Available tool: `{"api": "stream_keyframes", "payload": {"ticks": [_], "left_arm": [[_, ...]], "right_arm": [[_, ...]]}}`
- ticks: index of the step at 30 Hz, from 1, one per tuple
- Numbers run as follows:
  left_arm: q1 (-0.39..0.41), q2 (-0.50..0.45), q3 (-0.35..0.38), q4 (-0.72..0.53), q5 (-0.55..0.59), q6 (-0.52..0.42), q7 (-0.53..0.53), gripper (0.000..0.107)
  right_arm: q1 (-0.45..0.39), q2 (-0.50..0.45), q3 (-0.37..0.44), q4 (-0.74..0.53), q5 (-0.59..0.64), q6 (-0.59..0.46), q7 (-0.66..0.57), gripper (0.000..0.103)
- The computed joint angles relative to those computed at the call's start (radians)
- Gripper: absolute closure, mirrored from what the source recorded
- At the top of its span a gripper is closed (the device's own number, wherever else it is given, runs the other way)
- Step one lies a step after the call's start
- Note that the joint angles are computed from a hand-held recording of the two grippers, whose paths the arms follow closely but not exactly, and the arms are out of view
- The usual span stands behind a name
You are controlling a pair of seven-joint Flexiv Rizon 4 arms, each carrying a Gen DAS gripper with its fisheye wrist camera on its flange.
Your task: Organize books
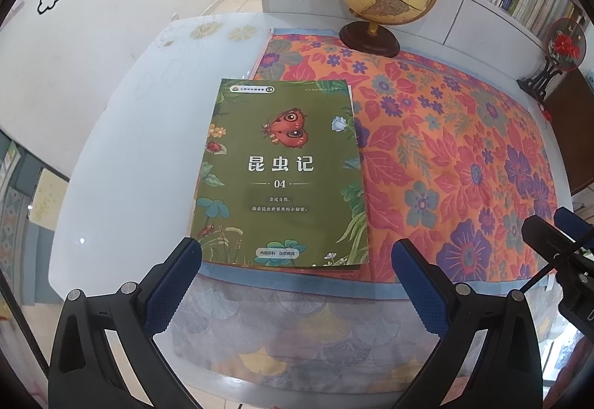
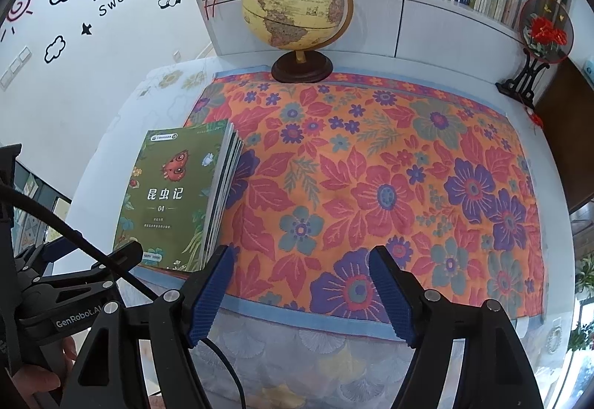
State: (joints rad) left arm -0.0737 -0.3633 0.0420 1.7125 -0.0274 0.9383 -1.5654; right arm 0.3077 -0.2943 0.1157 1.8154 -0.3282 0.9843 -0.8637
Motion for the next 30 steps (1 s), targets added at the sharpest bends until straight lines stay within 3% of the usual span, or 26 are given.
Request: {"api": "stream_keyframes", "payload": {"ticks": [30], "left_arm": [[-0.003,-0.02,-0.011,-0.014,-0.015,0.019,0.043,0.005]], "right_arm": [[0.007,-0.009,-0.005,-0.005,-0.013,-0.015,0.044,0.027]]}}
